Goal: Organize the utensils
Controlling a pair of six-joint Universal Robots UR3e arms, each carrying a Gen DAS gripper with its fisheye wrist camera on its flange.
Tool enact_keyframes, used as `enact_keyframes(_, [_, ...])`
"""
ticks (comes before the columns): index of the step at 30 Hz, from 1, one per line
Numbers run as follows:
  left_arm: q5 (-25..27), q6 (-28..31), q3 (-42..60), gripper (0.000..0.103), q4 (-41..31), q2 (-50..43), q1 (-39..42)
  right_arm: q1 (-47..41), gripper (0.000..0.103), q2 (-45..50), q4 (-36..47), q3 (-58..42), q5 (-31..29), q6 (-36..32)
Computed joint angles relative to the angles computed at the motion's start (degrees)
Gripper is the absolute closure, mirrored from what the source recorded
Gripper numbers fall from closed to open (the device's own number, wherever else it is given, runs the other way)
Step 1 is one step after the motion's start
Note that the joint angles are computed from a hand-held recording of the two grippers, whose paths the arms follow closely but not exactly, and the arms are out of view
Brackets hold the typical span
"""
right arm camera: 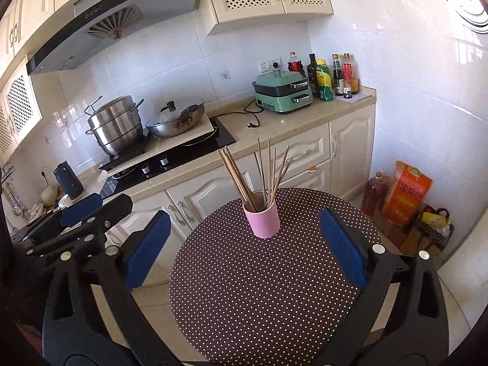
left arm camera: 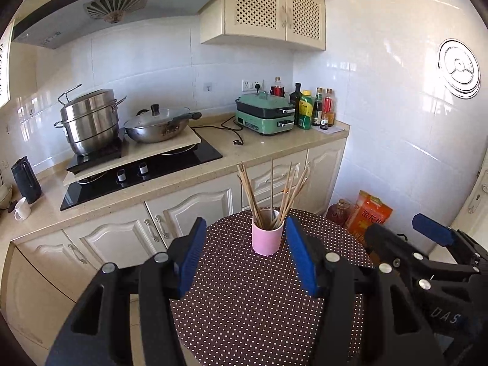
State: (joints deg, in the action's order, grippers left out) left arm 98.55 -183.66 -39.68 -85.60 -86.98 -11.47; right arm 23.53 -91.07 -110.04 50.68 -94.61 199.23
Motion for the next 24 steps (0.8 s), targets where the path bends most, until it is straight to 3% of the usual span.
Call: enact_keyframes(24, [-3.48,1.01,-3.27,0.049,2.05,1.79,2.38,2.48,0.007,1.41,1.86,-2.18,-3.38,1.00])
